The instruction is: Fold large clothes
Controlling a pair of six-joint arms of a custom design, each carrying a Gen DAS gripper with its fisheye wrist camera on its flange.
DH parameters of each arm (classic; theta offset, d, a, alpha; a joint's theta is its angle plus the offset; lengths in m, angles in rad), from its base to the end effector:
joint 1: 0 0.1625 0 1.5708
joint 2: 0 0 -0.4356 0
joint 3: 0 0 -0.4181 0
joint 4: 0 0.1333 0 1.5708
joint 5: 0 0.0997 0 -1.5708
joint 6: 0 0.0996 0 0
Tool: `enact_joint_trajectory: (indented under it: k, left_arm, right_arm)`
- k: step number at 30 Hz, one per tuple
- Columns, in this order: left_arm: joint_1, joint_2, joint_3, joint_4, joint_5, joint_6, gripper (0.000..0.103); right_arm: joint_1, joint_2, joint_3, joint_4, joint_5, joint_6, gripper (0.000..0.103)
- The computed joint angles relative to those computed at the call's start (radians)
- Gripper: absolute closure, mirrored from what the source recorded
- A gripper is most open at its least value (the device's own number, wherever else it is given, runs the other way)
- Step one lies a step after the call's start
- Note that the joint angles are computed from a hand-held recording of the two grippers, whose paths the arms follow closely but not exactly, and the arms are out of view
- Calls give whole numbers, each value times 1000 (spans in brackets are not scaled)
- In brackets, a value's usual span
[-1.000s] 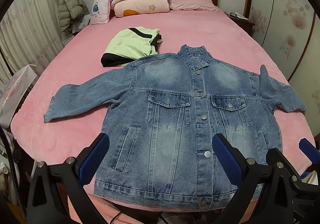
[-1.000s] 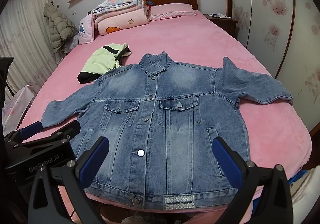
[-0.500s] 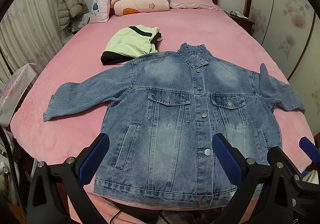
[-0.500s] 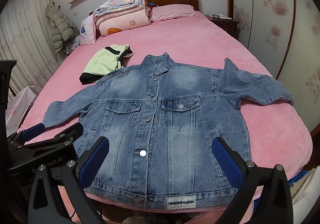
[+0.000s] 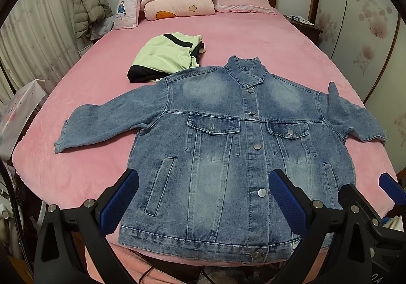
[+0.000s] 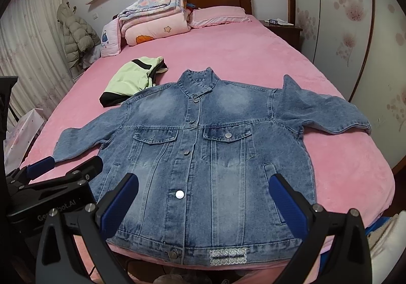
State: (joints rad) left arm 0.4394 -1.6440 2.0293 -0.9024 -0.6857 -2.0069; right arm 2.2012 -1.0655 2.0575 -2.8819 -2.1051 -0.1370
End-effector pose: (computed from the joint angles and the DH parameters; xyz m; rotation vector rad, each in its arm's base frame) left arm -0.2273 -0.3393 0.3220 -0.3358 1.9705 -0.9114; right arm 0.3975 -0.4046 0.1435 0.8806 -2.4918 0.5885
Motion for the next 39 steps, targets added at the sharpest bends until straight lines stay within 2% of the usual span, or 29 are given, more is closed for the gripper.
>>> enact_joint_trajectory:
  k: [6, 26, 34, 39]
  left_arm:
    - [1, 7, -6, 4, 4, -1, 1]
    - [7, 19, -19, -5, 13, 23, 1]
    - [8, 17, -15, -28, 16, 44, 1]
    - [6, -1, -5, -84, 24, 91, 1]
  right_arm:
    - [-10, -9, -3, 28, 25, 13, 0]
    - [-17, -5, -9, 28, 28, 20, 2]
    - [-23, -13, -3, 16, 46, 6, 4]
    - [-36, -28, -3, 21, 86, 1, 4]
